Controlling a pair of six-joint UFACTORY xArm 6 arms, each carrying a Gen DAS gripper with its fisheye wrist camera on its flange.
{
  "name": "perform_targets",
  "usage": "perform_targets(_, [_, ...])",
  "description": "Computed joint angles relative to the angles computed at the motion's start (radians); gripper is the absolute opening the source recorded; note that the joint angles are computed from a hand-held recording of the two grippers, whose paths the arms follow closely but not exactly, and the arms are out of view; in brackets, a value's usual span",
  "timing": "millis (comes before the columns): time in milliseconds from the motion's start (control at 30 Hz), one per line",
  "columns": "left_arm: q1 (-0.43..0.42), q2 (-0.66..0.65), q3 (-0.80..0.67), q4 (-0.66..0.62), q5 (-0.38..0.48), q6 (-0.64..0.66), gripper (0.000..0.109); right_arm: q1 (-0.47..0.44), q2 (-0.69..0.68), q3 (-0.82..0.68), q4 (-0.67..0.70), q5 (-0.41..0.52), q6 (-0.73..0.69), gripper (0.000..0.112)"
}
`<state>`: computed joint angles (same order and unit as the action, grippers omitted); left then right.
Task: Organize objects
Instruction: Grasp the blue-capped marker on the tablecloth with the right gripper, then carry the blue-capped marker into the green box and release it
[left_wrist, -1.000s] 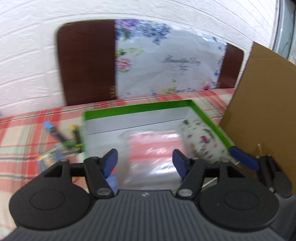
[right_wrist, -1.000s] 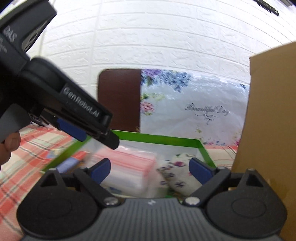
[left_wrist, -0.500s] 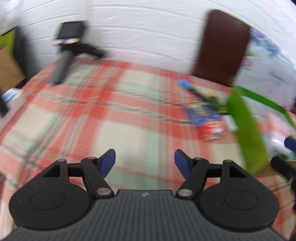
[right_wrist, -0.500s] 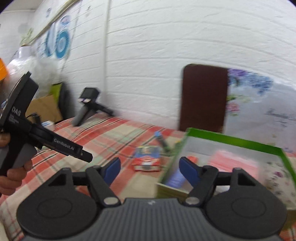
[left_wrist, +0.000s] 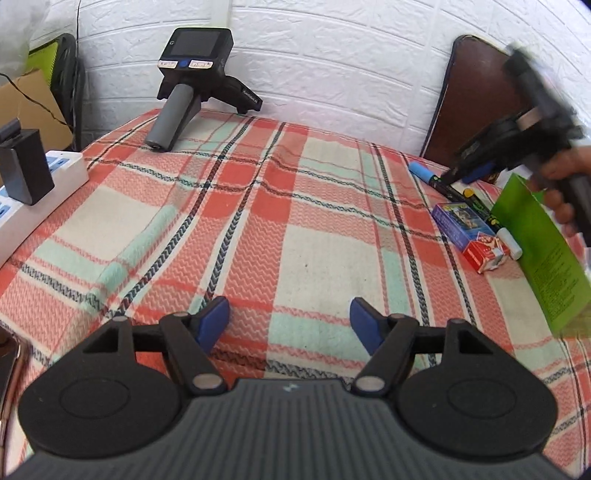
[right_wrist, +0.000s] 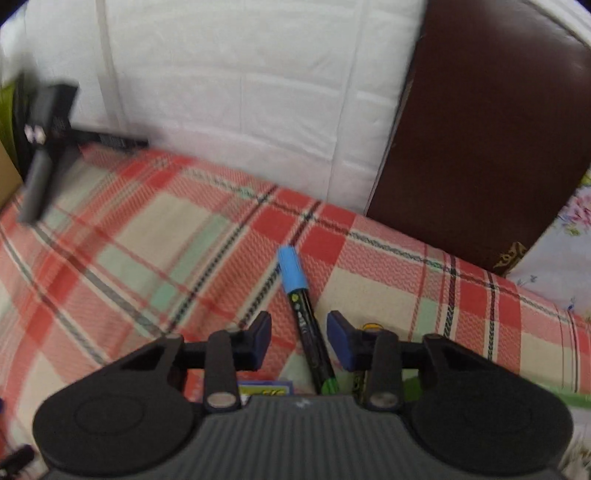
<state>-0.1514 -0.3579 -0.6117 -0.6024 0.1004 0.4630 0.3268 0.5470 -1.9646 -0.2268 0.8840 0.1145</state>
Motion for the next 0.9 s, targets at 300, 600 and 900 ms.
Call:
perform_targets(300, [0.035, -0.030, -0.007, -0.007, 0.071, -0.039, 0.070, 0.027, -0.129, 0.230, 0.130, -0.191, -0.130, 0.018])
perform_targets(600, [0.122, -0.153, 0.010, -0.048, 0.248, -0.101, 0.069, 0.107, -0.521, 0.707, 0.828, -0.262, -0.552, 0.018])
perform_targets(900, [0.096, -0.246, 0.049, -0.140, 0.446, -0.046, 0.072, 0.206, -0.861, 1.178, 0.950, -0.418, -0.609, 0.025])
